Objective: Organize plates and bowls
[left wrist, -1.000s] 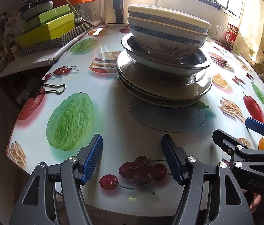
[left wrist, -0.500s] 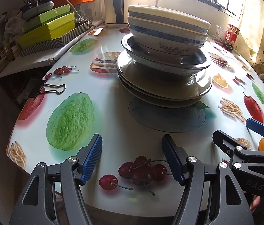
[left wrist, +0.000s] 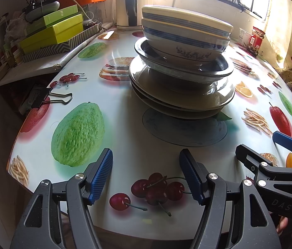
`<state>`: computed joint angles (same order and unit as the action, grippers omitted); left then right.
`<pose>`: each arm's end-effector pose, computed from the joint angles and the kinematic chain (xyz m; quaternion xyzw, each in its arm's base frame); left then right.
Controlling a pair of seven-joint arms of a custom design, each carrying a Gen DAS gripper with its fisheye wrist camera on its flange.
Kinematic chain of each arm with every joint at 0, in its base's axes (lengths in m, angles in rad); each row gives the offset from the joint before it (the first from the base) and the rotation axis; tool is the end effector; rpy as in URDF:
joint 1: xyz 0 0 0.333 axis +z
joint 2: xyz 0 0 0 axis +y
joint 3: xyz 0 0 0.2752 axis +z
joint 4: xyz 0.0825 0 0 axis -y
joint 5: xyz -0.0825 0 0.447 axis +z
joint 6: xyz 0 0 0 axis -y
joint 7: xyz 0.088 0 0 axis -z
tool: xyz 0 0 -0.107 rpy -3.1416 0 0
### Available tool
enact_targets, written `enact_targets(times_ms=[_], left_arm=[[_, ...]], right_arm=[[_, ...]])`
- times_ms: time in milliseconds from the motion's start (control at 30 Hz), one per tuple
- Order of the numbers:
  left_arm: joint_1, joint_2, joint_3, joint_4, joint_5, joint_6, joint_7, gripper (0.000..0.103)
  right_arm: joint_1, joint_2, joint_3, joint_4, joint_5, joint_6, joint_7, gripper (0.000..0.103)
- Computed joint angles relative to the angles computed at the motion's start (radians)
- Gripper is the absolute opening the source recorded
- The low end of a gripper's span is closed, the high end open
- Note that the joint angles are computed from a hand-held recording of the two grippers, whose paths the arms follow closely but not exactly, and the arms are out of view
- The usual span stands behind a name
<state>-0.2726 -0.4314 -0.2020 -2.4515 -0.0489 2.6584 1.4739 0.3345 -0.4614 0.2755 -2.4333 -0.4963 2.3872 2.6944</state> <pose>0.4750 -0.2436 0.4597 -0.5443 0.7790 -0.2602 0.1708 0.4298 0.2946 0.4480 -0.5944 0.7393 -0.2447 0.2007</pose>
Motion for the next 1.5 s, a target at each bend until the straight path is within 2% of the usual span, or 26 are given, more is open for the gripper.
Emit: enact_targets(times_ms=[1500], left_arm=[[0.000, 0.000, 0.000, -0.001, 0.001, 0.002, -0.001, 0.070]], right_arm=[[0.002, 0.000, 0.000, 0.001, -0.004, -0.002, 0.003, 0.099]])
